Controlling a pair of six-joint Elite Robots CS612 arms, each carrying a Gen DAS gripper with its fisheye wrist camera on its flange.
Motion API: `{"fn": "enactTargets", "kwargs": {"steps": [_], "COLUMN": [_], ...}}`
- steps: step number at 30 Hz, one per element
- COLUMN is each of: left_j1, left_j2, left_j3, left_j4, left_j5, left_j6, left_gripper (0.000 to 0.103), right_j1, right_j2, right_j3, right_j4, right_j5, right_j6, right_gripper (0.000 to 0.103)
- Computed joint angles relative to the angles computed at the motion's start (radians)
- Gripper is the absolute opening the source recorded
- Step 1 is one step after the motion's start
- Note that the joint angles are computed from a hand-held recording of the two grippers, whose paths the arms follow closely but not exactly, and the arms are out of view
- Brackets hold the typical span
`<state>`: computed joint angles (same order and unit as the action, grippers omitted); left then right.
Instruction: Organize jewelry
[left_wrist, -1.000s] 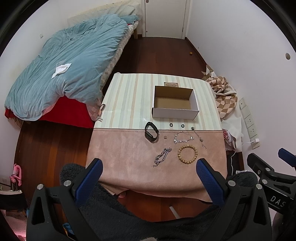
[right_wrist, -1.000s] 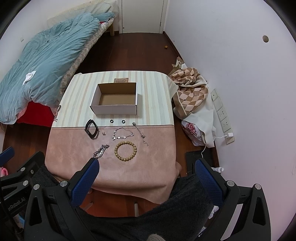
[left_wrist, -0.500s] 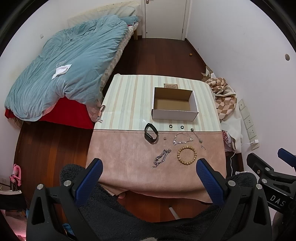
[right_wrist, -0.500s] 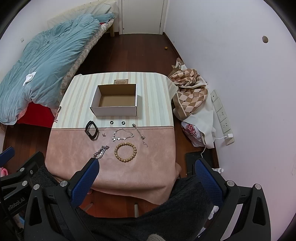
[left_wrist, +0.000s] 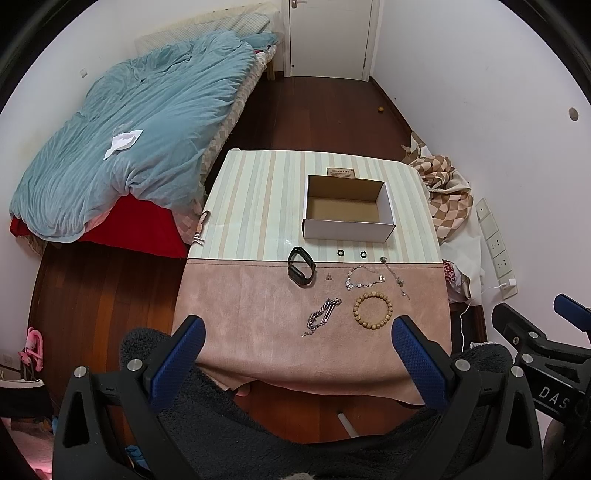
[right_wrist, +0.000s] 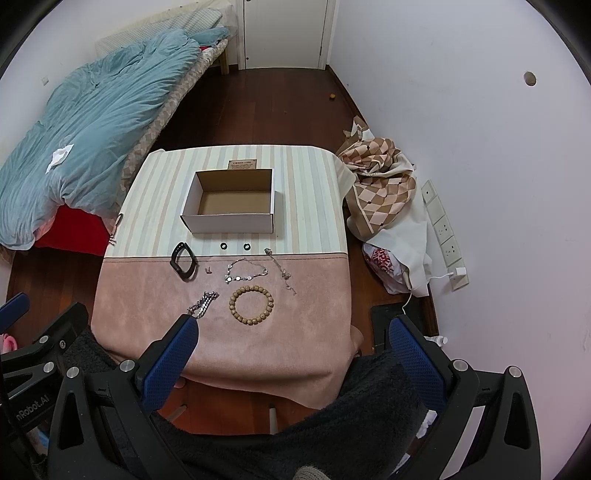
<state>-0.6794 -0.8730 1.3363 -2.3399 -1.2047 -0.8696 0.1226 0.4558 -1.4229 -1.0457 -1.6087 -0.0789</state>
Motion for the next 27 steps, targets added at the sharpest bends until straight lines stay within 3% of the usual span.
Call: {"fn": "enactTargets", "kwargs": {"steps": [27], "left_j1": [-0.001], "left_j2": [-0.001], "left_j3": [-0.007], "left_j4": [0.005], "left_j5": [0.0], "left_j6": [-0.002], "left_gripper": [0.103], "right_j1": [-0.002], "right_j2": [0.0], "right_j3": [-0.003], "right_j4": [-0.002], "right_j5": [0.009], "right_j6": [0.002], "right_gripper": [0.103]}}
